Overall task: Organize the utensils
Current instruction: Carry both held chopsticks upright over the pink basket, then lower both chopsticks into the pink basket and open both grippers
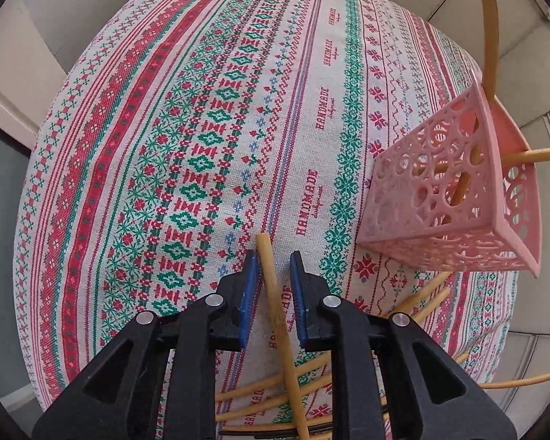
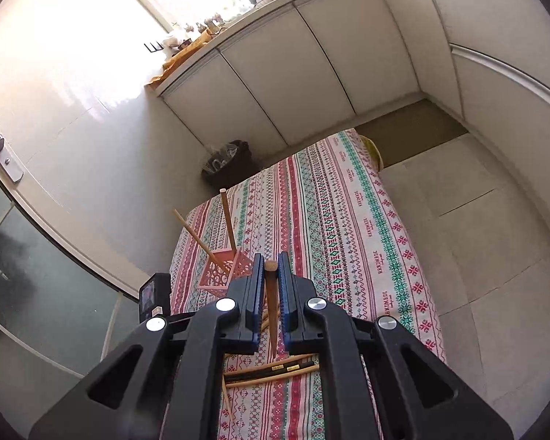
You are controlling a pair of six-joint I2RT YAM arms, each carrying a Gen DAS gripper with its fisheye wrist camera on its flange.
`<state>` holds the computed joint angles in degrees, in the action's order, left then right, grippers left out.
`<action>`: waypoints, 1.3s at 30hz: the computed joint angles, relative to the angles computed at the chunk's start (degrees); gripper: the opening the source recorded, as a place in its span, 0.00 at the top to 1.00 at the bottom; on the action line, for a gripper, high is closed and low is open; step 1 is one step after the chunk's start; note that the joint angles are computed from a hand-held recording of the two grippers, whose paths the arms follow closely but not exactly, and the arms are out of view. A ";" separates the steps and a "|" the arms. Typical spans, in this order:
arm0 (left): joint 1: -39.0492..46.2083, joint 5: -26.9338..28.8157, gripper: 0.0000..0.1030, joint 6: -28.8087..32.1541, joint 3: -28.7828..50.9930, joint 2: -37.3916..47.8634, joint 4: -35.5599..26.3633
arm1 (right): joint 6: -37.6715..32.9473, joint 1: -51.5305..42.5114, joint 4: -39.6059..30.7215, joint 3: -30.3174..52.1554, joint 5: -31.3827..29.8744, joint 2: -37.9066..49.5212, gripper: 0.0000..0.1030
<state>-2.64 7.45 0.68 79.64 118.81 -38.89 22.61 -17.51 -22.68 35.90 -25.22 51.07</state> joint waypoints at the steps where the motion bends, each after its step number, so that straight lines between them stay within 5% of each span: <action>1: 0.00 -0.14 0.93 0.23 -0.63 -0.41 0.58 | 0.12 -0.07 0.05 -0.08 -0.19 0.04 0.92; 6: 4.42 6.93 0.94 3.24 -9.35 -7.90 5.57 | 1.32 1.22 -0.59 0.79 0.36 -0.61 0.92; 12: 13.03 24.48 0.94 8.87 -19.20 -31.26 5.84 | 3.74 6.07 -1.15 4.59 3.81 -2.13 0.92; 18: 13.63 31.15 0.94 0.53 -21.91 -46.96 15.20 | 5.98 14.07 -1.67 10.46 11.24 -1.18 0.92; 28: 5.13 18.70 0.94 -16.24 -22.56 -47.44 45.69 | 3.68 21.46 0.86 22.62 21.49 7.53 0.92; 39: -1.32 10.90 0.93 -17.66 -25.45 -31.86 68.88 | -0.40 24.78 9.12 26.91 25.28 21.19 0.92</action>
